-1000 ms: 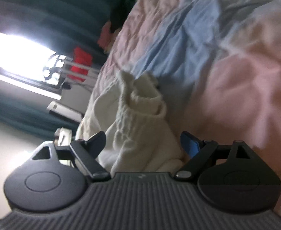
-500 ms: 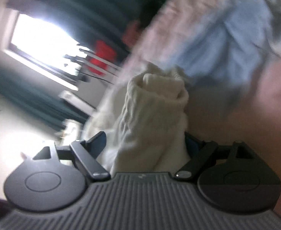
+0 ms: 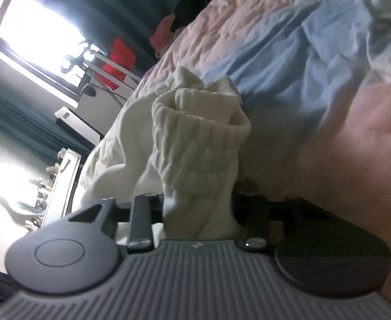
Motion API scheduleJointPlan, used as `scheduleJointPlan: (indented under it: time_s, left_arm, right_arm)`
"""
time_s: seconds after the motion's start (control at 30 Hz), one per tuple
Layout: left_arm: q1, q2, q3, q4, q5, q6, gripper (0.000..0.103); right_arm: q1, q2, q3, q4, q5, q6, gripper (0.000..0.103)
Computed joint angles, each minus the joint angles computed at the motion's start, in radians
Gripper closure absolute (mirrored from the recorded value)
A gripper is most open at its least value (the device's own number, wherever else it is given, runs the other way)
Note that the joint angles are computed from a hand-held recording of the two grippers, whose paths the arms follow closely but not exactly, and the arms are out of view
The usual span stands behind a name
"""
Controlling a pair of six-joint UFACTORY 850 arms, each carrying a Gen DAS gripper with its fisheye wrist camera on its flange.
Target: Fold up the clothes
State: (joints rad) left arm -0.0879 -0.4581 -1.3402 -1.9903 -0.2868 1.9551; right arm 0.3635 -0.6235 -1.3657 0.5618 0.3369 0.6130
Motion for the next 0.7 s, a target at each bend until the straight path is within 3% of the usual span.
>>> scheduleJointPlan:
  time_s: [0.07,0.2,0.23,0.4,0.53,0.7]
  left_arm:
    - [0.035,-0.005,-0.032,0.098,-0.02,-0.156,0.007]
    - [0.081,-0.066,-0.132,0.381,0.062,-0.575,0.004]
    - [0.091,-0.088,-0.147,0.443,0.044,-0.679,0.004]
    - [0.15,-0.224,-0.268,0.713,-0.235,-1.192,0.004]
    - [0.168,-0.273,-0.324,0.677,-0.402,-1.241,0.004]
    - [0.168,-0.308,-0.356,0.677,-0.465,-1.253,0.003]
  right_arm:
    - [0.007,0.011,0.006,0.057,0.012,-0.061,0.07]
    - [0.017,0.021,0.013,0.128,0.038,-0.161,0.071]
    - [0.016,0.02,0.011,0.126,0.039,-0.159,0.071]
    - [0.015,0.019,0.01,0.129,0.034,-0.157,0.071]
    - [0.016,0.024,0.018,0.123,0.034,-0.143,0.071]
    - [0.021,0.025,0.016,0.147,0.039,-0.173,0.071]
